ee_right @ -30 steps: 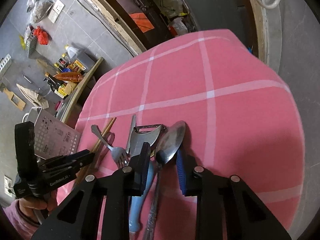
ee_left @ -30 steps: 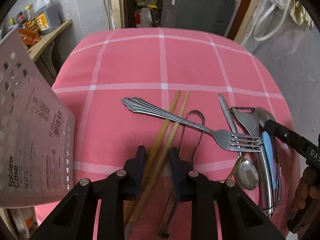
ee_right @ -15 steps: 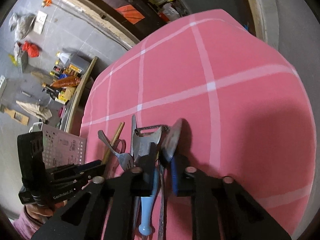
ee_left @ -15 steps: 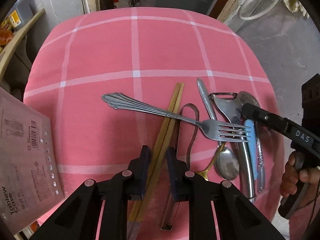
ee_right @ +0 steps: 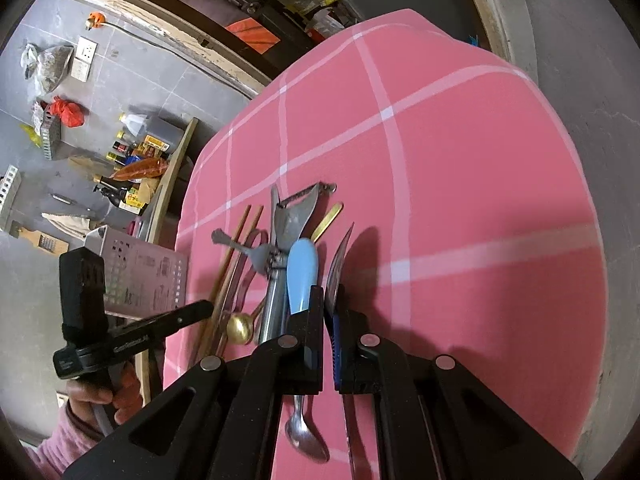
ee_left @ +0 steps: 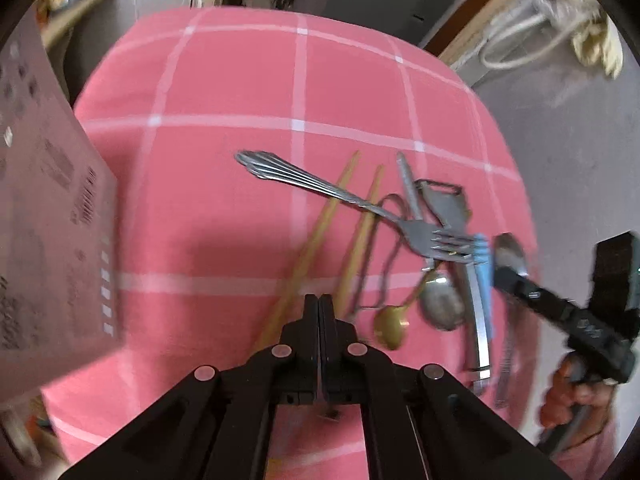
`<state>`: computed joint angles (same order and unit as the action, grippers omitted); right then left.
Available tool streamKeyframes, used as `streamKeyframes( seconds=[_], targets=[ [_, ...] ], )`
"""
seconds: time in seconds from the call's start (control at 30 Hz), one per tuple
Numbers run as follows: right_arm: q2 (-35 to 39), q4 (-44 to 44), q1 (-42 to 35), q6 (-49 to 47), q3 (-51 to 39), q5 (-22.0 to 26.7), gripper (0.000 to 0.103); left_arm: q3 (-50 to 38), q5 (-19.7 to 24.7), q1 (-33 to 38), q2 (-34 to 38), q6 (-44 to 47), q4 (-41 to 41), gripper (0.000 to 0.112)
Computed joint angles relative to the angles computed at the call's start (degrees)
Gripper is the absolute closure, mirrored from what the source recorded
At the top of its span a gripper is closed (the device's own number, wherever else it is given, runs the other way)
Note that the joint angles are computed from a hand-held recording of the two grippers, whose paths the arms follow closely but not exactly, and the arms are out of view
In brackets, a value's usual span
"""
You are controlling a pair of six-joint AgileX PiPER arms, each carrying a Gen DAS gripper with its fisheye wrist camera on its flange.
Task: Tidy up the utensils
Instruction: 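Close the left tool on the wooden chopsticks and lift them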
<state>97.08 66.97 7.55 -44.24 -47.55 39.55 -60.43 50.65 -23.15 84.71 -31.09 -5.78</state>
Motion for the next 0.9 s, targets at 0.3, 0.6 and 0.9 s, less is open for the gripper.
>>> streamKeyframes(
  seconds=[0.3,0.6,0.9],
  targets=[
    [-0.65,0.73,-1.11,-1.64,1.24,0.7,0.099,3.09,-1.99,-2.31,-2.12,-0.01,6.62,0.101],
    [-0.09,1.14,-2.08,-3.55,1.05,1.77,0.099,-2.0,-2.33,-3.55,3.01,0.73,10.76,0.067],
    [2.92,0.52,-1.11,-2.55,-2.61,1.71,0.099,-8.32,4.3,-5.77,9.39,4.11,13.98,0.083]
  ],
)
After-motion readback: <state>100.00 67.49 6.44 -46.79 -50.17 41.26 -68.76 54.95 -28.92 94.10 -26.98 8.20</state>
